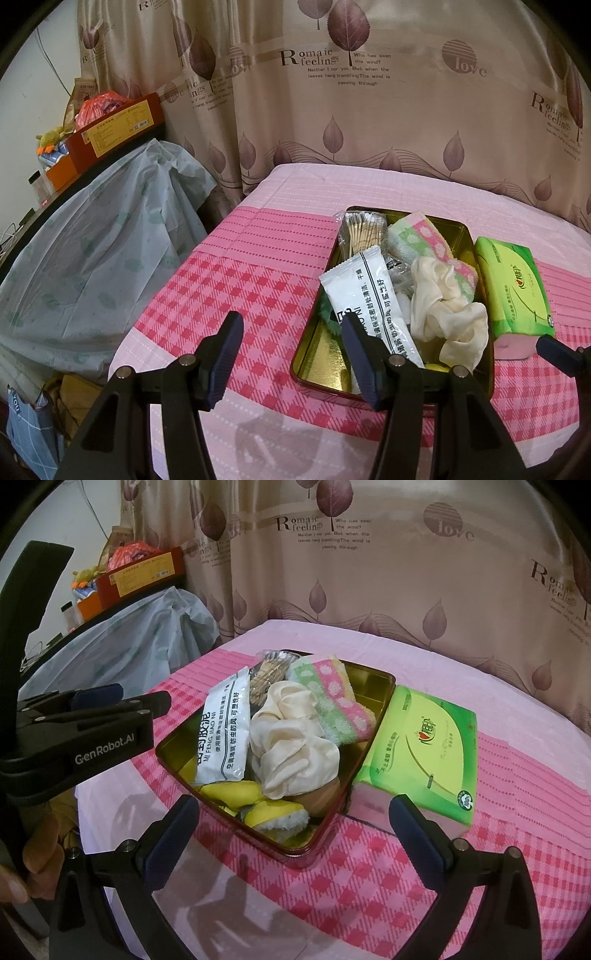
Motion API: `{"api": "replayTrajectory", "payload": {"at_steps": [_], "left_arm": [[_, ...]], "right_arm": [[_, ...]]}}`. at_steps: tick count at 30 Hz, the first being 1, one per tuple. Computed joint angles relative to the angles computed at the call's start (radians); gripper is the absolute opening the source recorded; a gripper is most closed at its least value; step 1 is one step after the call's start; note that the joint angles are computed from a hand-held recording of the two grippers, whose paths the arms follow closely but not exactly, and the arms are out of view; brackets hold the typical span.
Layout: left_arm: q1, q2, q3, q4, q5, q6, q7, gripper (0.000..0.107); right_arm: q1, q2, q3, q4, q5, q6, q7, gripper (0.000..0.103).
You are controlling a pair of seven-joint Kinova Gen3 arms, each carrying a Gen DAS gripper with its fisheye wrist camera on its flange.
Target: Organize soft objects
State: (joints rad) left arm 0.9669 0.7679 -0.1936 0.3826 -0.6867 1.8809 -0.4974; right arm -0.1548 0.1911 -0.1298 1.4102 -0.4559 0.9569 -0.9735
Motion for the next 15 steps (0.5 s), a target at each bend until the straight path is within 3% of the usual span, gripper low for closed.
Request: {"api": "replayTrajectory", "payload": {"at_steps": [15], "left_arm": [[0.014, -0.028, 0.001, 0.048, -0.026, -0.038, 0.003, 0.057]], "right_arm": [[-0.001, -0.009, 0.0, 0.011, 0.003, -0.003, 0.005, 0.102]]}}
